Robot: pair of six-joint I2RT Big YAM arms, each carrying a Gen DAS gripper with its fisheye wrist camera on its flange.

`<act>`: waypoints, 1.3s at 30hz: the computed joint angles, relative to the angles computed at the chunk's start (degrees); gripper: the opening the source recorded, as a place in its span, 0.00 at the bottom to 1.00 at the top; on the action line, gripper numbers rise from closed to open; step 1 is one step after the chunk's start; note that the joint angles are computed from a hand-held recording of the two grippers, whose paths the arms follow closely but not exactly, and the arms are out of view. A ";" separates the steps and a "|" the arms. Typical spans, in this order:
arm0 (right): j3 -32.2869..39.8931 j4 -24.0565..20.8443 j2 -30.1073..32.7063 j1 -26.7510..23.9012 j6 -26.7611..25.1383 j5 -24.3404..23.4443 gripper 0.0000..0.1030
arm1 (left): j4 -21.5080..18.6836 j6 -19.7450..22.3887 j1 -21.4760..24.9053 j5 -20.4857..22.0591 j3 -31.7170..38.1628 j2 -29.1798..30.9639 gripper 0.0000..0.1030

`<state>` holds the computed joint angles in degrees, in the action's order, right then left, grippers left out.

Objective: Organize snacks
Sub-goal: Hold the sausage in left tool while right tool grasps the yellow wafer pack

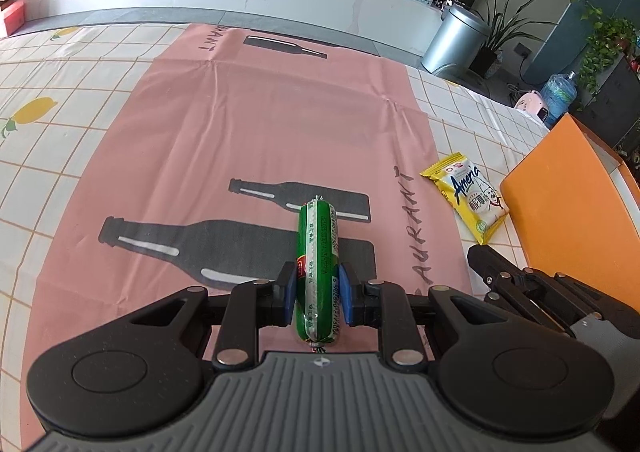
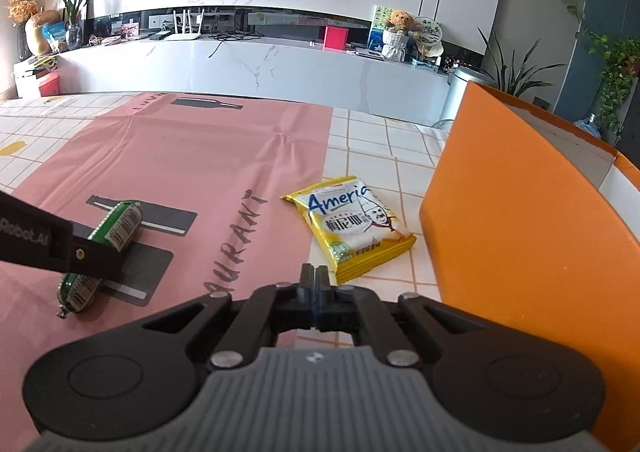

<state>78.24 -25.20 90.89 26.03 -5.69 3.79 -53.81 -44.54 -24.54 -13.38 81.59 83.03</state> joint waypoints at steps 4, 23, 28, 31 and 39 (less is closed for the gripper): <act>-0.45 0.76 -0.54 0.46 -2.80 1.21 0.00 | 0.51 -0.15 0.20 -0.04 -1.12 -0.94 0.24; 10.39 3.85 10.43 -0.55 -9.57 2.05 0.83 | 3.46 0.09 1.95 1.85 -2.19 -1.25 0.24; 14.38 -3.68 12.09 -2.75 2.93 -4.80 0.82 | 3.46 0.00 1.96 2.01 -2.28 -1.35 0.24; 13.43 -4.31 11.08 -2.57 3.33 -5.04 0.73 | 3.46 -0.05 1.95 1.97 -2.26 -1.32 0.24; 9.37 -8.71 5.84 -0.89 5.19 -8.69 0.64 | 3.99 0.72 1.93 2.55 -2.87 -1.79 0.24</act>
